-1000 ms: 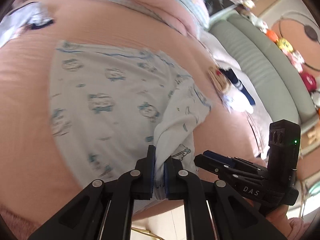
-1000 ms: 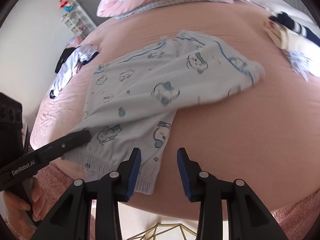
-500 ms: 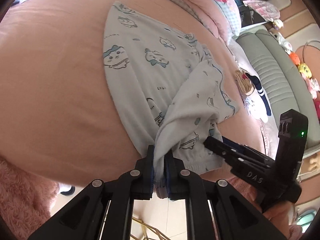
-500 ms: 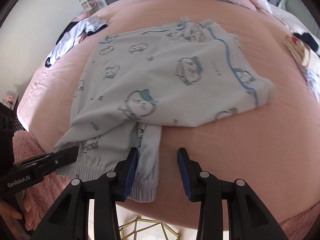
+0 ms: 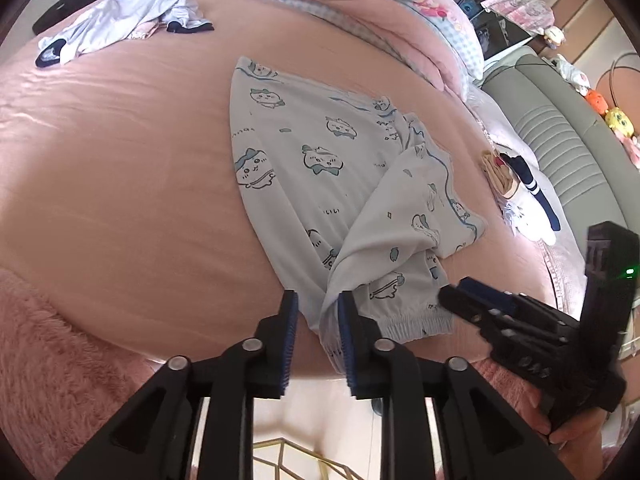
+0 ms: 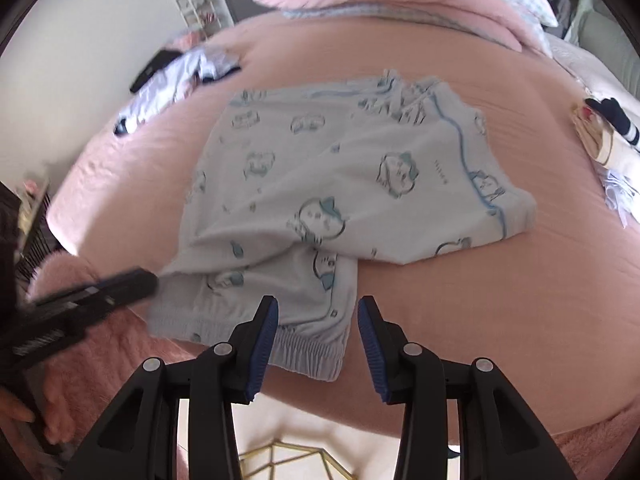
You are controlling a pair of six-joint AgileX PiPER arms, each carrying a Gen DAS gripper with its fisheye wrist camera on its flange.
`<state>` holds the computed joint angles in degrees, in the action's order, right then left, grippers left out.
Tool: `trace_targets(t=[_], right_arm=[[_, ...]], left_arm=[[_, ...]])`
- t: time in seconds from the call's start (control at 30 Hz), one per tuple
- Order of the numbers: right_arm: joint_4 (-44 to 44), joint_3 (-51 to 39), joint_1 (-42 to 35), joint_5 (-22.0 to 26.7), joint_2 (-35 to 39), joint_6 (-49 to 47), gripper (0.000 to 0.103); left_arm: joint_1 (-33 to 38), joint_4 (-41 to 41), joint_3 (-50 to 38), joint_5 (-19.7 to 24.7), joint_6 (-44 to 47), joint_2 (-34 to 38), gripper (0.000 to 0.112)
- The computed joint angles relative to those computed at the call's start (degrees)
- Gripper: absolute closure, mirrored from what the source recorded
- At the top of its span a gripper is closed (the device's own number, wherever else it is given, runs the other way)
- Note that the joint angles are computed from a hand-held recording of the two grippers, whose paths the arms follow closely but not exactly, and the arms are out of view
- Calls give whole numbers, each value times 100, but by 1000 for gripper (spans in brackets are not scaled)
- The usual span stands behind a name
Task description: Fold clothes
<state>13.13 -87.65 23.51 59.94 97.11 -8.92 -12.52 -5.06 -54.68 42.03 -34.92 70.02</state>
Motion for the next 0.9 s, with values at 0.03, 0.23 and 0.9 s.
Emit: trace_targets(t=[0.03,0.23,0.9], right_arm=[[-176,61,37,-34,60,103,62],[-780,52,-300,86,131,566,61],[254,518,-483,15,-235,-190,59]], left_arm=[[26,-110,50,-89,175,-55,93],[8,-761,179,-341,1066,28,93],[-570,1335,-130,383,-791,411,93]])
